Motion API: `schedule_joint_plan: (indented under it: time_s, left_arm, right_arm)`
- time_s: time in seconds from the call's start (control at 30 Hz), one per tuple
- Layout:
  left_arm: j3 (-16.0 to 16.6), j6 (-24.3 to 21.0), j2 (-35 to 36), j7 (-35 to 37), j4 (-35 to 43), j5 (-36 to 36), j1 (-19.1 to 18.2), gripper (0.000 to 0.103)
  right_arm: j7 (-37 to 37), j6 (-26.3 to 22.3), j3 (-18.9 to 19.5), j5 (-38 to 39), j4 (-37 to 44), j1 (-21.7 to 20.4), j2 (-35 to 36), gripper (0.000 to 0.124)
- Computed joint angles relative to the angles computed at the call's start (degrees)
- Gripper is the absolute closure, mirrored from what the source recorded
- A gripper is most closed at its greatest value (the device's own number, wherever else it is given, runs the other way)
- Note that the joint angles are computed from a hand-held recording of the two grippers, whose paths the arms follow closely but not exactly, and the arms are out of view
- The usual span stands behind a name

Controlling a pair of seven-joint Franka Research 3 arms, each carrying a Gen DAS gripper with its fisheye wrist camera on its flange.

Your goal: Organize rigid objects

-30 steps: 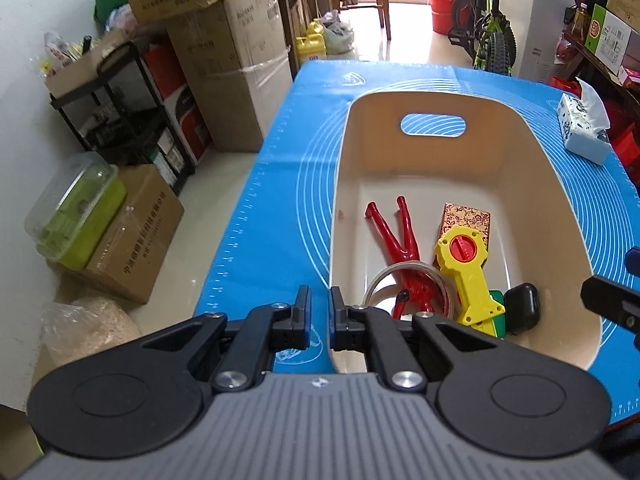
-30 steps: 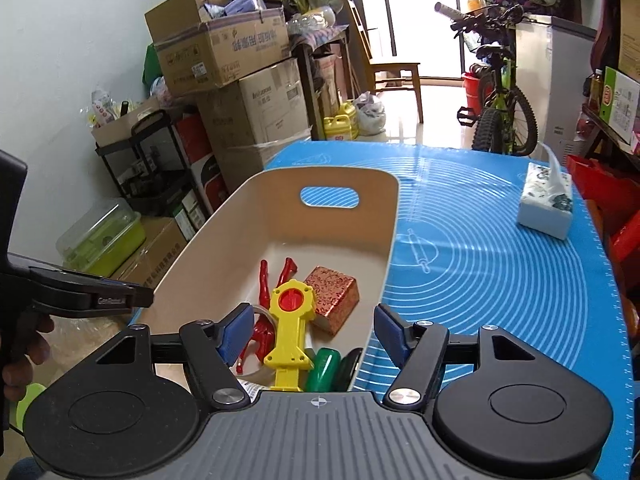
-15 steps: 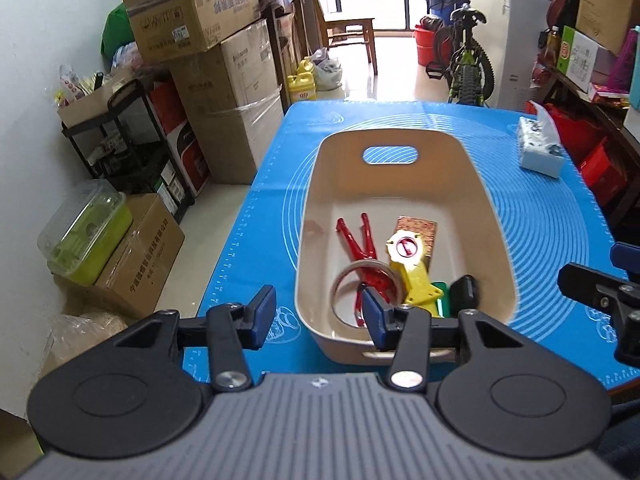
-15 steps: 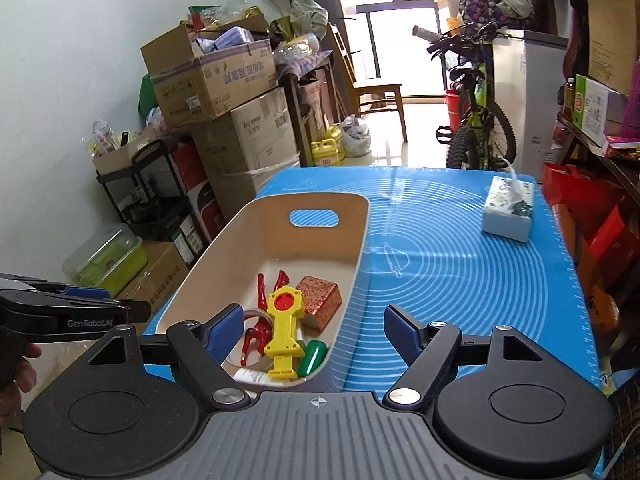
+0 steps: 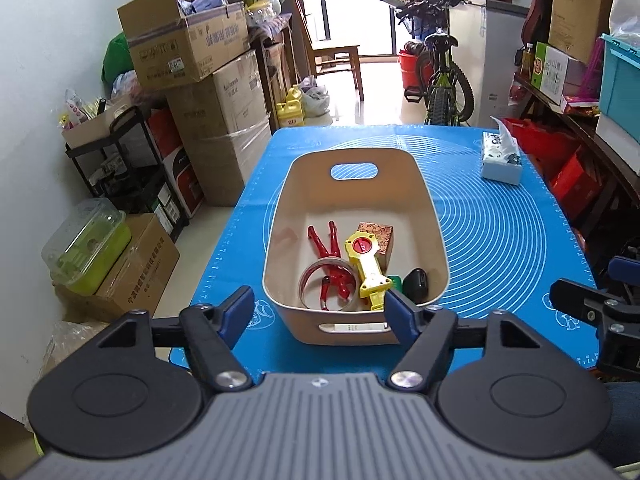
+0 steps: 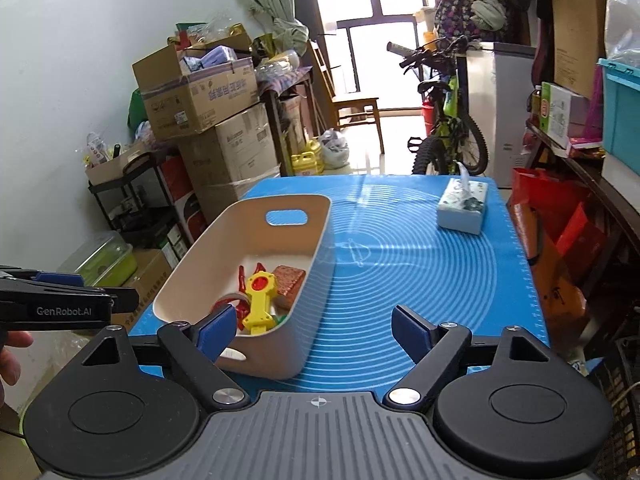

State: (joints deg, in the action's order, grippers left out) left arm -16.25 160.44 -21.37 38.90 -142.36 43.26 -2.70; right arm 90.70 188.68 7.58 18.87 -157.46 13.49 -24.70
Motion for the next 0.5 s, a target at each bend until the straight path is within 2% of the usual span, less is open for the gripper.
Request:
schedule_joint_plan:
  time_s: [0.13, 0.27, 0.43, 0.5]
  left_arm:
    - [-0.9, 0.5, -1.5, -2.0, -1.2, 0.8, 0.1, 0.029]
    - [-2.6, 1.5, -3.5, -5.5, -2.9, 2.7, 1.1, 0.029]
    - [-3.4, 1.6, -4.4, -6.7, -4.3, 3.8, 0.7, 0.029]
    - [-4.1, 2.0, -4.7, -8.2, -4.9, 4.9, 1.2, 0.029]
  right_arm:
    - [0.4, 0.4, 0.8, 0.3, -2.5, -0.9, -2.8, 0.037]
    - [0.8, 1.0, 3.5, 0.1, -4.8, -3.2, -5.1, 0.036]
    - [0.9, 1.5, 3.3, -0.1, -7.3, -2.9, -7.1, 0.035]
    - [0.9, 1.7, 4.4, -0.3, -8.5, -3.7, -7.9, 0.035]
